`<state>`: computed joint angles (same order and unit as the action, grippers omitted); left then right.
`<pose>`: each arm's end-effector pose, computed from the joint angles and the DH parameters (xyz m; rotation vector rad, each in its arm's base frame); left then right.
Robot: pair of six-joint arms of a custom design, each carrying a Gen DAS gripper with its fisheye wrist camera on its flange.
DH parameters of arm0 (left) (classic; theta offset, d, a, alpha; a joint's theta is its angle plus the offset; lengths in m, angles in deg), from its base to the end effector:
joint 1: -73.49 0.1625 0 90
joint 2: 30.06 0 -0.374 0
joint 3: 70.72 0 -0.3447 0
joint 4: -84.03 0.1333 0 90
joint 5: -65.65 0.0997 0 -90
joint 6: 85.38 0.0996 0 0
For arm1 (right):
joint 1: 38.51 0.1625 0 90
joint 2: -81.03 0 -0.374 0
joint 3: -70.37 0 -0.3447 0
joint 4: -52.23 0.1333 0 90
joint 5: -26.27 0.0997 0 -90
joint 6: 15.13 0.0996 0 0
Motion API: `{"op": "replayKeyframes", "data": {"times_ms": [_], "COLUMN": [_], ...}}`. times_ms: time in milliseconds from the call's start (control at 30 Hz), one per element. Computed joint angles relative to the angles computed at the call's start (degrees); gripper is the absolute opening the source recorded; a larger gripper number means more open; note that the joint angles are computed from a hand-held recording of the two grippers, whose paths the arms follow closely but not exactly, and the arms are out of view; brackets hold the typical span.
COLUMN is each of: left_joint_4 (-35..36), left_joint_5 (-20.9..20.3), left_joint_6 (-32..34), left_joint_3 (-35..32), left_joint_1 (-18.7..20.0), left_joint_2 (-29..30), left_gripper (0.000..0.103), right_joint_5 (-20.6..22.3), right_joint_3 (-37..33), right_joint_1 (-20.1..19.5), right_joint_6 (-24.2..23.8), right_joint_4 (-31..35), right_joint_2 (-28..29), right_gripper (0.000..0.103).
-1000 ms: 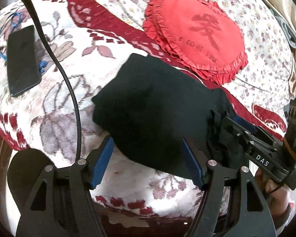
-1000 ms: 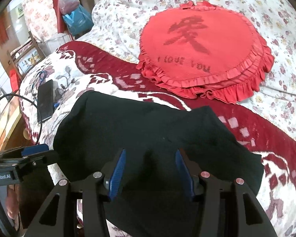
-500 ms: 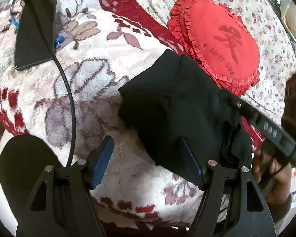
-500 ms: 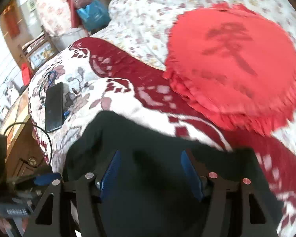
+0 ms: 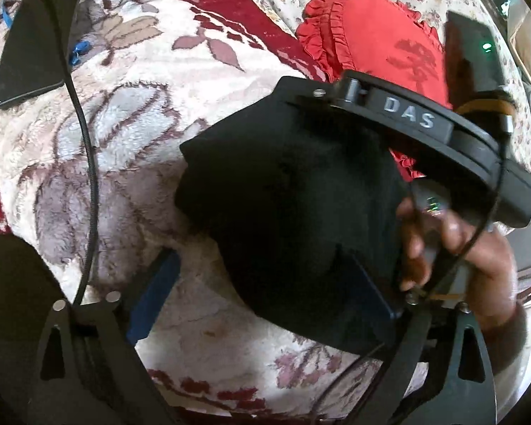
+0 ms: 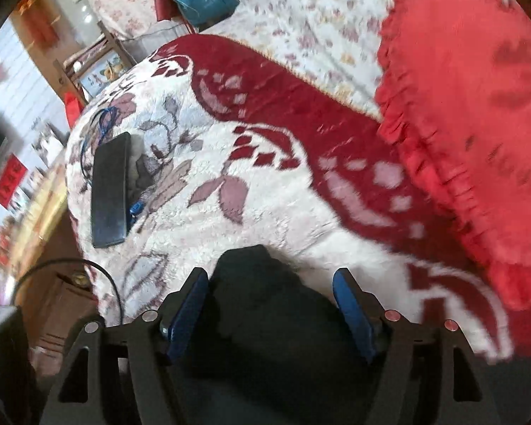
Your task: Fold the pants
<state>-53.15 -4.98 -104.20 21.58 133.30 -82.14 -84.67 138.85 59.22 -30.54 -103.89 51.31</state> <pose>-0.1597 -0.6052 0.1538 0.2540 2.8510 -0.3610 0.1943 -0.7052 0.0953 0.4198 -2.6524 0.6183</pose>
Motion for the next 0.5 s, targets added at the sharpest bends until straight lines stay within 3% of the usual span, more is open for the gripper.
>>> {"op": "replayKeyframes", "data": {"times_ms": [67, 100, 133, 267, 333, 500], "left_joint_4": [-0.2, -2.0, -2.7, -4.9, -7.7, -12.5], "left_joint_5": [-0.8, -1.5, -2.1, -0.4, -1.7, -5.4], "left_joint_6": [-0.3, -0.1, 0.8, 5.3, 8.3, 18.1], "left_joint_3": [-0.4, 0.2, 0.4, 1.7, 3.0, 6.3], "left_joint_1": [0.3, 0.4, 0.4, -1.6, -2.5, -7.5], "left_joint_2": [0.0, -0.3, -0.5, -1.3, -2.4, -5.1], "left_gripper": [0.094, 0.075, 0.042, 0.024, 0.013, 0.014], "right_joint_5": [2.4, 3.4, 4.3, 8.7, 10.9, 17.4], "right_joint_3": [1.0, 1.7, 2.3, 6.5, 9.1, 19.3], "right_joint_1": [-0.8, -1.1, -1.3, -1.8, -2.0, -2.7], "right_joint_6": [1.2, 1.6, 2.1, 2.8, 3.4, 3.6], "right_joint_4": [-1.9, -2.7, -3.0, -6.1, -8.1, -15.8], "right_joint_2": [-0.1, -0.4, -0.9, -4.5, -6.8, -15.4], "right_gripper": [0.058, 0.056, 0.05, 0.04, 0.038, 0.033]}}
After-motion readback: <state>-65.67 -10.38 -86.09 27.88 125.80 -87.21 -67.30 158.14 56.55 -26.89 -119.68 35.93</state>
